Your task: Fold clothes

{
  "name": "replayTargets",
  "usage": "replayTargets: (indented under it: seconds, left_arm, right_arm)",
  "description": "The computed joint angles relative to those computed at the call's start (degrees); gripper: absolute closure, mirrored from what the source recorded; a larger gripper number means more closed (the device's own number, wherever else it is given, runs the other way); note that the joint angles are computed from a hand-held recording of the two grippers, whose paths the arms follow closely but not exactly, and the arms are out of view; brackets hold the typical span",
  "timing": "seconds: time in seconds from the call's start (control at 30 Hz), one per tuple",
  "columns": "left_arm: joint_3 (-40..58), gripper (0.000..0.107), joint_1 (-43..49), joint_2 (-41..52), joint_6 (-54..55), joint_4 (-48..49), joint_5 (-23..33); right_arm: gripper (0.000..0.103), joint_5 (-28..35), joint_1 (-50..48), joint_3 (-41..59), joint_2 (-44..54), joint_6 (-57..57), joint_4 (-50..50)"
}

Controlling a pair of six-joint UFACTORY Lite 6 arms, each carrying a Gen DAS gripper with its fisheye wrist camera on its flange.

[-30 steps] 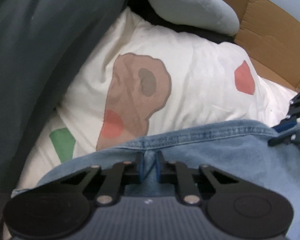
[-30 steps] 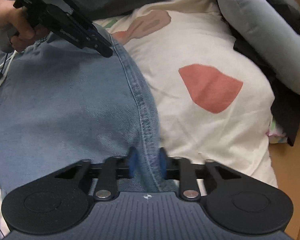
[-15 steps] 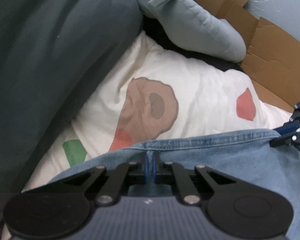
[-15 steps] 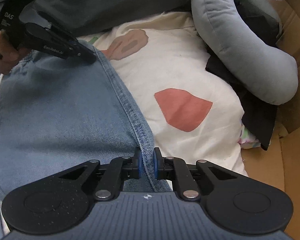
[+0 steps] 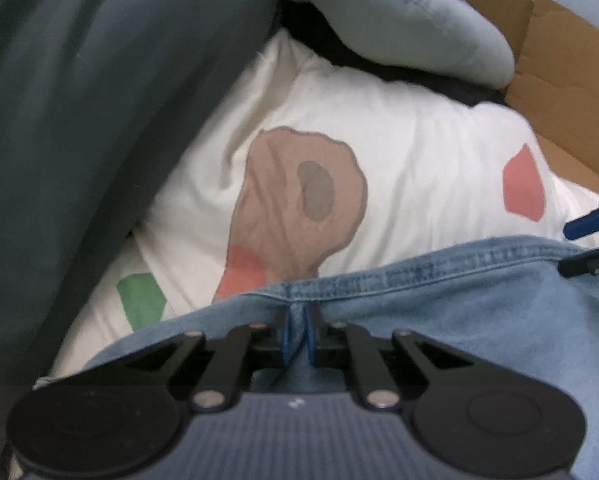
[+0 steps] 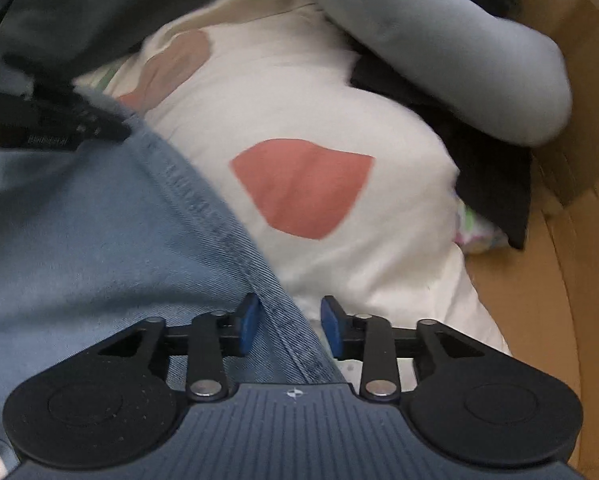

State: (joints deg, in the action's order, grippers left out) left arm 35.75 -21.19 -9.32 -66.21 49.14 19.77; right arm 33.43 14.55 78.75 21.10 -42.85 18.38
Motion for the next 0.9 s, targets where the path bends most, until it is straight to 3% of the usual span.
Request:
replayTargets:
  seconds: [0.13,0.27,0.43,0.6,0.77,0.9]
  left_arm:
    - [-1.8,0.089,3.7,-10.6,17.6,-18.0,2.6]
    - [-1.6,0.063,3.3,-14.9,20.1,-19.5,7.9]
    - [-0.6,0.041,2.8,-11.9,21.5,-19.3,12.0]
    - [-1.8,0.041,5.2,-7.0,20.4,-17.7,9.0]
    - [-3.6,0.032,10.5,-4.4,18.9,-18.2,1.8]
    - [-1.2,0.033,8.3,-2.3,12.6,-14.6,5.1]
  right_arm:
    - [0.061,-0.4,-2.6,-6.2,-8.3,-2.9,1.2]
    - [0.06,1.2,-7.7,-11.2,-16.7,-3.9,3.3]
    - [0.06,8.4,-20.2,-16.3,-26.0,-9.4,8.2]
    - [0.06,17.2,-40.4,-18.9,-32.9,-20.8,12.0]
    - [0.06,26.9,-63.1,-13.8,-31.1,-33.0,14.2]
    - [0.06,31.5,-76.7,-5.4,-25.4,-38.6,13.2]
